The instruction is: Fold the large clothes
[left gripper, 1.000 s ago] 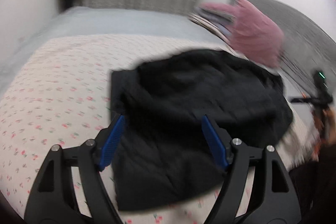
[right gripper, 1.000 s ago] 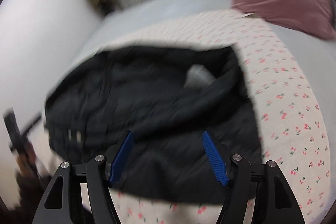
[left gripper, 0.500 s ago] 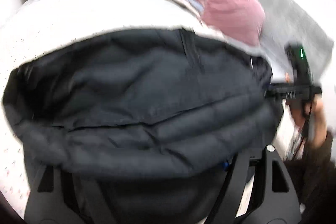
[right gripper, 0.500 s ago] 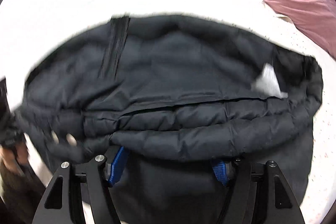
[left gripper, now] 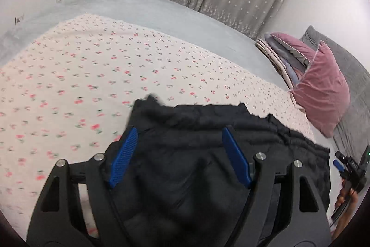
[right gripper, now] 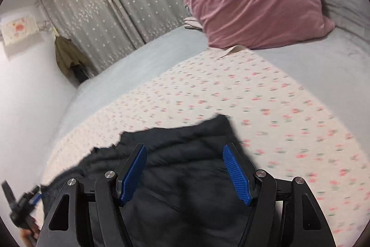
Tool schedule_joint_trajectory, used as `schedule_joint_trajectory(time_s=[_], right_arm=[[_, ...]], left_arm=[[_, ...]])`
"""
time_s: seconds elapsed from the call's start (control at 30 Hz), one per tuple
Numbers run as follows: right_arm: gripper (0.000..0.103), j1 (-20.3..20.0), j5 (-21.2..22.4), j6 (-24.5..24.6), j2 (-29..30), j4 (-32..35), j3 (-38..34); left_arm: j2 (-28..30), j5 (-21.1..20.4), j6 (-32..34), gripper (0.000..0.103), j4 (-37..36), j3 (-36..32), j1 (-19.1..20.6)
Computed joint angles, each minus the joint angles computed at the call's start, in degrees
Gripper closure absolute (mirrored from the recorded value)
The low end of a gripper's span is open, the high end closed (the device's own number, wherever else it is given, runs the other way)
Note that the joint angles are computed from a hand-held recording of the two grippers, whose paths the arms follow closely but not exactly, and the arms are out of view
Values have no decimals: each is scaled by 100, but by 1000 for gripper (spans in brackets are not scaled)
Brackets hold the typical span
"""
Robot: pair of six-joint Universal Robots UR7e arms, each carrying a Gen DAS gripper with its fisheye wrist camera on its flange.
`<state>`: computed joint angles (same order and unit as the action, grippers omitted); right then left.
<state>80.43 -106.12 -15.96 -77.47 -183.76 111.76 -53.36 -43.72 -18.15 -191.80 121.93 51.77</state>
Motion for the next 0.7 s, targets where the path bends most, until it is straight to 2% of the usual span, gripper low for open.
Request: schedule_joint_trajectory(time_s=[0.07,0.13,0.2,0.27,0.33,0.37,0.4,0.43,0.47,0.5,0.57,0.7], right_arm=[[33,-21,-77,-179,-264,121,272],[33,-43,-405,-382,-401,326,404],[33,-185,-651,-423,-457,673,375],[33,-293,-827,-138,-528,1196,380],[35,-427,-715,31,-617,1606,437],[43,-464,-649,-46,-615,1528,487],[61,-458,-650,-152,-638,1506,475],[72,-430,-653,-205,-622,1453,472],[85,-396,-604,-263,-614,1357,486],[91,-345,-556,-344,-598,1086,548],[93,-141,-619,-665,-489,242,673],[95,158,-620,-1071,-189,-998,658]], left_arm=[[-230,-79,49,27,246,240,10],[-312,-186,2,27,573,323,83],[-450,-554,-248,27,1033,375,215],[-558,-977,-492,27,1388,416,313],[-578,-1181,-628,27,1551,434,358],[-564,-1124,-636,37,1514,471,317],[-534,-1033,-591,63,1418,509,246],[-508,-1004,-530,73,1353,516,206],[-490,-1034,-451,97,1287,511,176],[-462,-968,-416,97,1224,495,121],[-363,-615,-283,99,928,462,-20],[-33,-120,111,99,-258,247,-242]])
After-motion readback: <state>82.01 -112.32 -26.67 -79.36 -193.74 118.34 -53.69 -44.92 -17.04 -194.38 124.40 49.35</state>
